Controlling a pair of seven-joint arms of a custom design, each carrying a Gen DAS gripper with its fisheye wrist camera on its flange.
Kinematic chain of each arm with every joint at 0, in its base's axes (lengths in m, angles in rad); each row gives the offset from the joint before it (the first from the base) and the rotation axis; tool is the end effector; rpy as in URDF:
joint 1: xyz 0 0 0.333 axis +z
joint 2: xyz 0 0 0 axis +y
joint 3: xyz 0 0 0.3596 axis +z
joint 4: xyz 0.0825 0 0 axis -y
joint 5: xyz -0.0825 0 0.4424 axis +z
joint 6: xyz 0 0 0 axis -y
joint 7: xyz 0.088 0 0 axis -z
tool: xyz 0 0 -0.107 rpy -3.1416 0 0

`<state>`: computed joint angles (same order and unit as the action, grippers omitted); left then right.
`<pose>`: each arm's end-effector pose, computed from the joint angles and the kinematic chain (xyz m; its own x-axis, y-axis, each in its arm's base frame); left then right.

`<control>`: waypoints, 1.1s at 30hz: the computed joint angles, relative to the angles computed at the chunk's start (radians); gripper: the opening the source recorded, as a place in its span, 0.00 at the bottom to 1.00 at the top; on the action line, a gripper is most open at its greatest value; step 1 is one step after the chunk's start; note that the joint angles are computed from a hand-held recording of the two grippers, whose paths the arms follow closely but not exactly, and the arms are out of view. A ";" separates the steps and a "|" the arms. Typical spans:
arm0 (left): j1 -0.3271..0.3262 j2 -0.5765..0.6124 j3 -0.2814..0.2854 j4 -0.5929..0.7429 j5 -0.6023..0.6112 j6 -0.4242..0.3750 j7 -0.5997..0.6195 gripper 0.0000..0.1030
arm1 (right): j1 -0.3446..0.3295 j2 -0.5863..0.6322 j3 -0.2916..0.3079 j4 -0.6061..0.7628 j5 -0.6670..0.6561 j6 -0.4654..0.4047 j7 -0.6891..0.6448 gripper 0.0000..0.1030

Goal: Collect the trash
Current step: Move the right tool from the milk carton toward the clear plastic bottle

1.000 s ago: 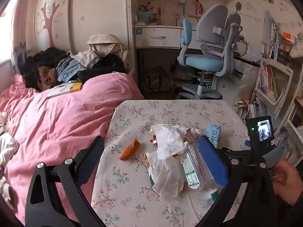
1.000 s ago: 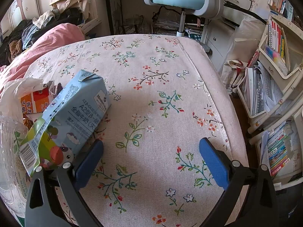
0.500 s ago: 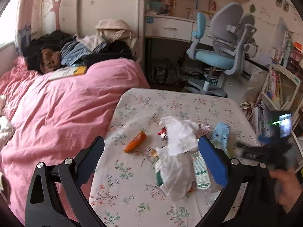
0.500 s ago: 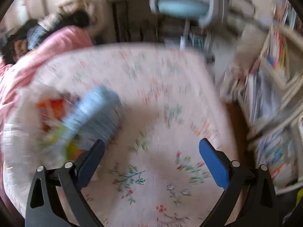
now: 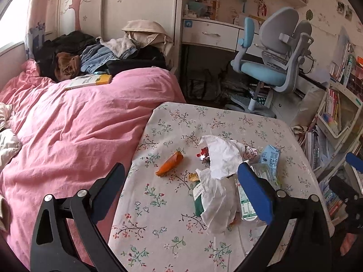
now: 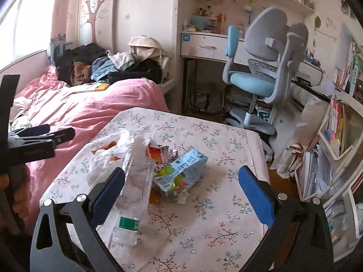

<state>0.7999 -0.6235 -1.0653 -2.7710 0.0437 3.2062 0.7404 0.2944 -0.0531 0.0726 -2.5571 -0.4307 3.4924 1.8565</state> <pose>0.4338 -0.1144 0.3893 0.3517 -0.9339 0.0644 -0.5622 -0.2657 -0.7832 0.4692 0.2340 0.3980 0.5263 -0.8501 0.0212 -0.4750 -0.3146 -0.8218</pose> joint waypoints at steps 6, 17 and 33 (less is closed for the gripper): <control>-0.001 0.003 0.007 -0.006 0.000 0.000 -0.006 0.93 | 0.001 -0.008 -0.006 -0.014 -0.029 0.007 0.028 0.93; 0.005 -0.017 -0.007 -0.006 0.008 -0.003 0.003 0.93 | 0.000 -0.011 -0.038 -0.003 -0.192 0.009 0.186 0.93; -0.011 -0.021 0.005 0.000 0.014 -0.011 -0.002 0.93 | -0.002 -0.010 -0.044 0.015 -0.301 0.001 0.288 0.93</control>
